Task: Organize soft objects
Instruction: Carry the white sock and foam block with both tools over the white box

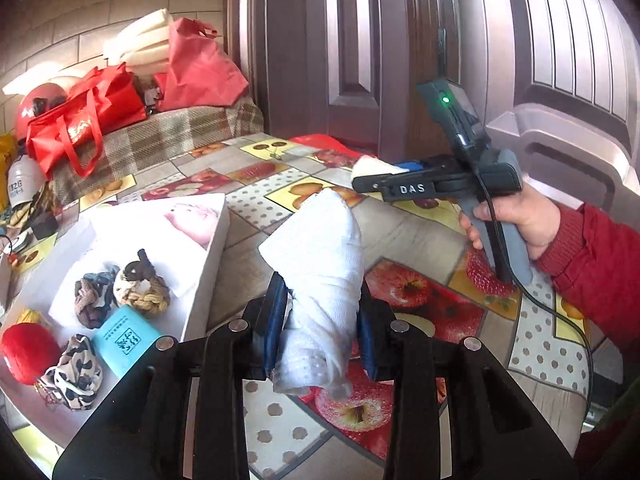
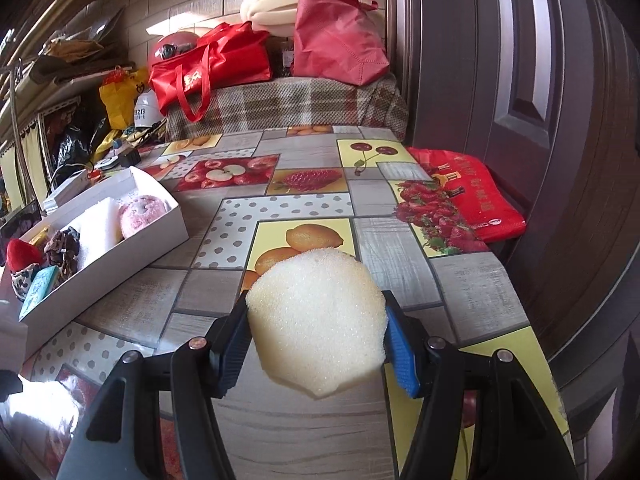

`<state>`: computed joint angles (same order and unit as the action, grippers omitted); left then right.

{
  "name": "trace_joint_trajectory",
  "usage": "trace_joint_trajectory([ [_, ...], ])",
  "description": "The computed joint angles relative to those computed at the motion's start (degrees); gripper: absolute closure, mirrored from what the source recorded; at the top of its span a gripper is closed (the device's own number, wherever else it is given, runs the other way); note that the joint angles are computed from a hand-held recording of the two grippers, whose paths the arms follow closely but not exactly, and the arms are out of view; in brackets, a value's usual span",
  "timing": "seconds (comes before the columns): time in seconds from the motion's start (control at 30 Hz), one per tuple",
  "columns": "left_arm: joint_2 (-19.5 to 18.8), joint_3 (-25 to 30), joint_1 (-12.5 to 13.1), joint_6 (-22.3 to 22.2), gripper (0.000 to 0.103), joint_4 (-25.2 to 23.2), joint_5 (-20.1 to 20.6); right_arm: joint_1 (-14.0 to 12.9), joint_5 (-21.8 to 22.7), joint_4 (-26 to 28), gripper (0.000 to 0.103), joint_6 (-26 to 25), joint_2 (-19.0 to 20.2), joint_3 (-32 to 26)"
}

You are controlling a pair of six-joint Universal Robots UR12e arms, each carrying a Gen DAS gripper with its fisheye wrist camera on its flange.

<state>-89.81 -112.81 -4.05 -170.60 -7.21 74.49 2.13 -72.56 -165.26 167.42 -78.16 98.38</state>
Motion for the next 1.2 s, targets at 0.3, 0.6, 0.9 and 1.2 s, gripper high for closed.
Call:
trace_joint_trajectory([
  [0.3,2.01,-4.38,3.22,-7.13,0.072,12.58,8.16,0.31,1.44,-20.51,0.042,4.69,-4.29,8.99],
  [0.6,4.22,-7.57,5.68,-9.15,0.072,16.29,14.97,3.57,2.1,-25.1,0.042,3.8,-4.77,10.31],
  [0.9,5.39,-8.97,9.03,-11.77,0.072,16.53,18.39,6.24,2.13,-23.79,0.042,1.33,-4.68,10.17],
  [1.2,3.57,-7.31,9.79,-11.52,0.072,15.39,20.77,8.69,2.04,-20.29,0.042,1.79,-2.72,7.5],
])
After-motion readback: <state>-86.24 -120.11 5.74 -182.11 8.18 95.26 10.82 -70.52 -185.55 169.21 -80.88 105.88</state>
